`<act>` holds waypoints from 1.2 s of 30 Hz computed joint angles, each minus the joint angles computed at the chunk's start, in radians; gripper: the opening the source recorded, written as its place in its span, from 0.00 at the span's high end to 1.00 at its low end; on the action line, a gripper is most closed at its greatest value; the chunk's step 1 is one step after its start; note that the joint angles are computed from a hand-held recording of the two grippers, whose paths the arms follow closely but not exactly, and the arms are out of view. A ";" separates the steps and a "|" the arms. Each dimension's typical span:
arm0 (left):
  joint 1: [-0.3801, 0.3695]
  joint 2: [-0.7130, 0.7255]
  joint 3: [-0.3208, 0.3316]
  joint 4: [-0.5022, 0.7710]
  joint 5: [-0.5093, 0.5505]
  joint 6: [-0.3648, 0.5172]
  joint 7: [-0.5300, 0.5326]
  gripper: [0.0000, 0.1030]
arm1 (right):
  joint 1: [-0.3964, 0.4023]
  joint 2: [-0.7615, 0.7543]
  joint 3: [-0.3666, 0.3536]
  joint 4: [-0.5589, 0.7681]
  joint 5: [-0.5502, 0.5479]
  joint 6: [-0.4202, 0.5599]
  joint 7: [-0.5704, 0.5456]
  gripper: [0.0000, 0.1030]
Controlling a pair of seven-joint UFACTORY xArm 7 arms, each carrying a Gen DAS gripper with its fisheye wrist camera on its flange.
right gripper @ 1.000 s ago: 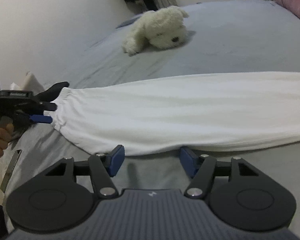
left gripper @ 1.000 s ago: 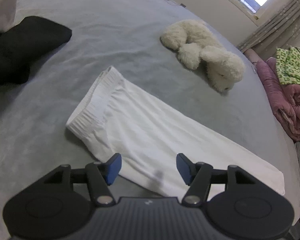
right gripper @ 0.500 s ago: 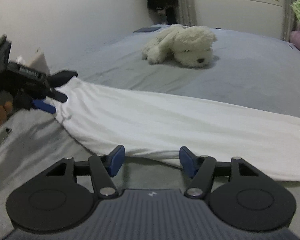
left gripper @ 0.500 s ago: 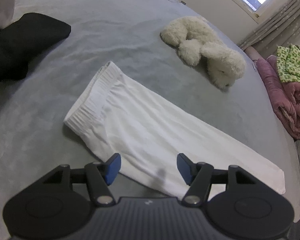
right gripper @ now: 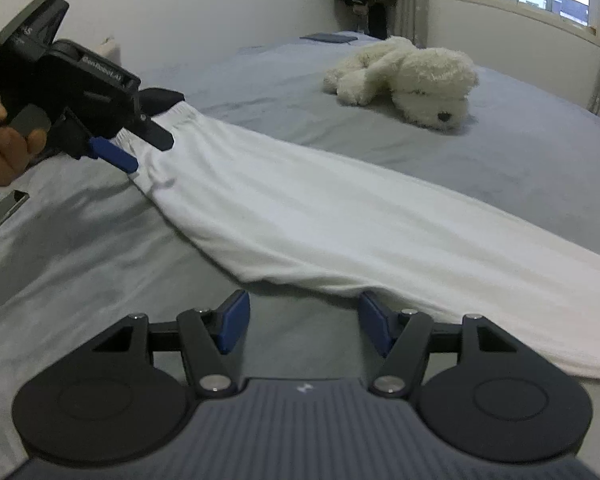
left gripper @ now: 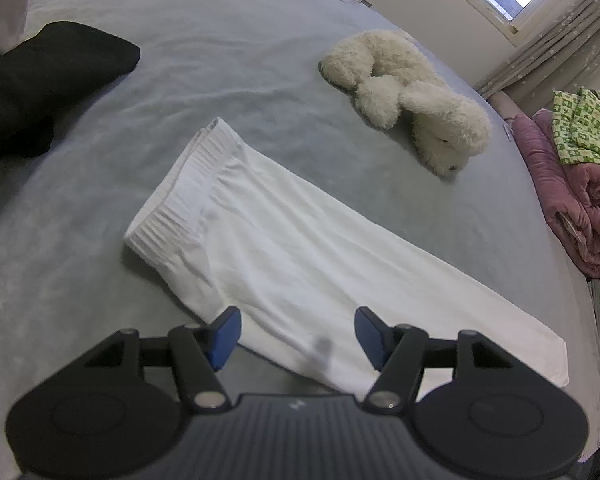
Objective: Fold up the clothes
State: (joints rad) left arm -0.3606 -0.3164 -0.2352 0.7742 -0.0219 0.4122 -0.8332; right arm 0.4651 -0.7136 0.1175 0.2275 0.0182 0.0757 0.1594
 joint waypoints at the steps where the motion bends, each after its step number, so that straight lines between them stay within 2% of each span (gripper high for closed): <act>1: -0.001 0.000 0.001 0.001 -0.001 0.000 0.001 0.38 | 0.006 0.002 -0.006 0.002 0.010 0.005 0.011 0.36; 3: -0.002 0.001 0.001 0.002 -0.002 -0.001 0.003 0.37 | 0.032 0.008 -0.030 0.010 0.035 0.013 0.025 0.36; 6: -0.004 0.000 0.002 0.001 -0.004 -0.001 0.004 0.37 | 0.152 0.016 -0.158 0.020 0.109 -0.009 -0.002 0.36; 10: -0.005 0.001 0.003 0.000 -0.007 -0.003 0.007 0.37 | 0.146 0.060 -0.148 0.048 0.108 -0.067 -0.028 0.36; 16: -0.002 0.003 0.003 0.004 -0.007 0.002 0.003 0.37 | 0.222 0.147 -0.229 0.101 0.116 -0.091 -0.109 0.36; 20: -0.001 0.004 0.002 0.006 -0.003 -0.001 0.000 0.37 | 0.250 0.154 -0.238 0.097 0.117 -0.105 -0.158 0.36; 26: -0.005 0.008 0.006 0.006 -0.010 0.000 0.012 0.36 | 0.139 0.191 -0.125 0.161 0.051 -0.016 -0.228 0.36; 29: -0.001 0.010 0.002 0.008 -0.005 0.000 0.006 0.36 | 0.162 0.218 -0.134 0.203 0.069 0.047 -0.296 0.35; 33: 0.000 0.008 0.002 0.006 -0.002 -0.001 -0.001 0.36 | 0.196 0.223 -0.145 0.209 0.126 0.065 -0.379 0.35; 36: -0.005 0.007 0.005 0.005 -0.008 -0.003 0.007 0.36 | 0.182 0.256 -0.127 0.249 0.133 0.096 -0.439 0.34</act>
